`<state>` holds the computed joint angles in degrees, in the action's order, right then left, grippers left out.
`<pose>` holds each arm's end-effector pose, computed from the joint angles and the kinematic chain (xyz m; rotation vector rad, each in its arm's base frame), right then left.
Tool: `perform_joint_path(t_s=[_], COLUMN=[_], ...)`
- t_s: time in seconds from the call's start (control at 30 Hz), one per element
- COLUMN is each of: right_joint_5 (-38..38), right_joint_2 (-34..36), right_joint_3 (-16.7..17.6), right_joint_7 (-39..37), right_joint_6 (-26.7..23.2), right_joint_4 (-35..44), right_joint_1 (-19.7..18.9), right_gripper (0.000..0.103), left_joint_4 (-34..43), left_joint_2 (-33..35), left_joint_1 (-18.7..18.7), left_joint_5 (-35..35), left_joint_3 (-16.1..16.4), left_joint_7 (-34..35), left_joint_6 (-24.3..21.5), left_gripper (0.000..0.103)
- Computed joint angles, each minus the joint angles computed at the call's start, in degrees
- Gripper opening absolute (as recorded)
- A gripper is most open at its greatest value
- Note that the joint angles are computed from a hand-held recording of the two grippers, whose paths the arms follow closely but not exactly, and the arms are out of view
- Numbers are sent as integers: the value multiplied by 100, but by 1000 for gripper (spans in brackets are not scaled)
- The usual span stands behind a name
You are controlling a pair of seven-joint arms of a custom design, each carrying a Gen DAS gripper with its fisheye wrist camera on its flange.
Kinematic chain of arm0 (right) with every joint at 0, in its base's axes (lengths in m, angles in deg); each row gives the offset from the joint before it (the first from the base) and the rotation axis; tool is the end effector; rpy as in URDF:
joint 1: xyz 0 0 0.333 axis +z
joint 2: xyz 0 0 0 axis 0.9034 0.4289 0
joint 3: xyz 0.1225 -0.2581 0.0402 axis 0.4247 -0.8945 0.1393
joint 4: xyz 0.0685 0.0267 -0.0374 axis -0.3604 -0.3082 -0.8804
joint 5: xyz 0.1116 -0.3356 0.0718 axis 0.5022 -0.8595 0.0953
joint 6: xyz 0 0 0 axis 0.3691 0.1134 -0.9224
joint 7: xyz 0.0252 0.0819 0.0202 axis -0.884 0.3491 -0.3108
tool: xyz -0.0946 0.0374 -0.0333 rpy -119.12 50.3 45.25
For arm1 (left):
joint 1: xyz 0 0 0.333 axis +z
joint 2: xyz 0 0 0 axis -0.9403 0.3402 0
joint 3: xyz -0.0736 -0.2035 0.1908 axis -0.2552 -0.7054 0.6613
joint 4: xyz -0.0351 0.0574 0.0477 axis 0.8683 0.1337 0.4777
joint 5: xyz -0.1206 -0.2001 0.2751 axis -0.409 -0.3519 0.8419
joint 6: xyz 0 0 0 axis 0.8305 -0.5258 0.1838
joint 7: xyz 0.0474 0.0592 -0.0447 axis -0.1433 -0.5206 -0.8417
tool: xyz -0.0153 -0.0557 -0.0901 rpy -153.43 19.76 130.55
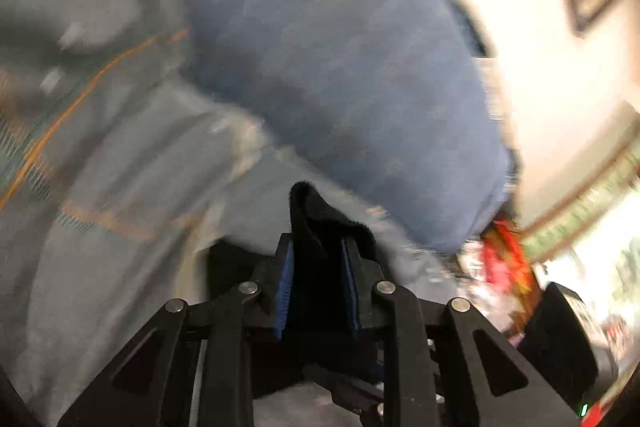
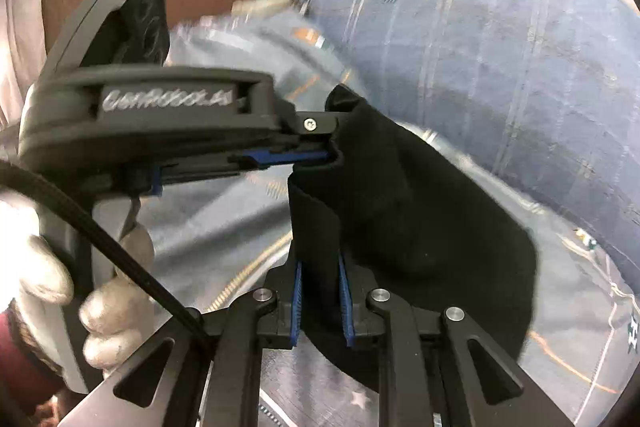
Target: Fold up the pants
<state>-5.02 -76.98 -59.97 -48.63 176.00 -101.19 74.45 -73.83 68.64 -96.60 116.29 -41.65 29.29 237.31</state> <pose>0.5748 0.1348 0.5028 -2.2875 0.6896 -0.2689 0.5232 -0.3679 0.4468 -2.3175 1.2673 -1.5268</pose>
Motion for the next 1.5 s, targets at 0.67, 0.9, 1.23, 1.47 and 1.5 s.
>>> perform_joint_path(t_s=[0.67,0.9,1.23,1.47,1.5], right_joint_5=[1318,-357,264,644,663], right_joint_2=[416,2036,1973,2711,2811], right_joint_3=[-419,-109,439,180,209], right_joint_7=[223,1775,1406,2126,2214], right_joint_6=[-850,-1179,-1268,-2614,-2711], right_joint_4=[650,2737,2638,3785,3900], right_joint_1=[-730,-561,-1366,-1942,-2009], right_gripper=[74,74,80,81,81], left_joint_4=[141,300,-922,-926,-752], left_joint_2=[-25,244,-754,-502,-311], left_joint_1=[322,-368,-392,-1,34], left_joint_5=[-1982,-2772,-2450,-1112,-1107], left_joint_3=[-954,-814,-729,-573,-544], left_joint_7=[2373,2851,2340,747,803], left_joint_6=[-1453,-2506,-2149,-632,-404], left_gripper=[41,31,43,62,66])
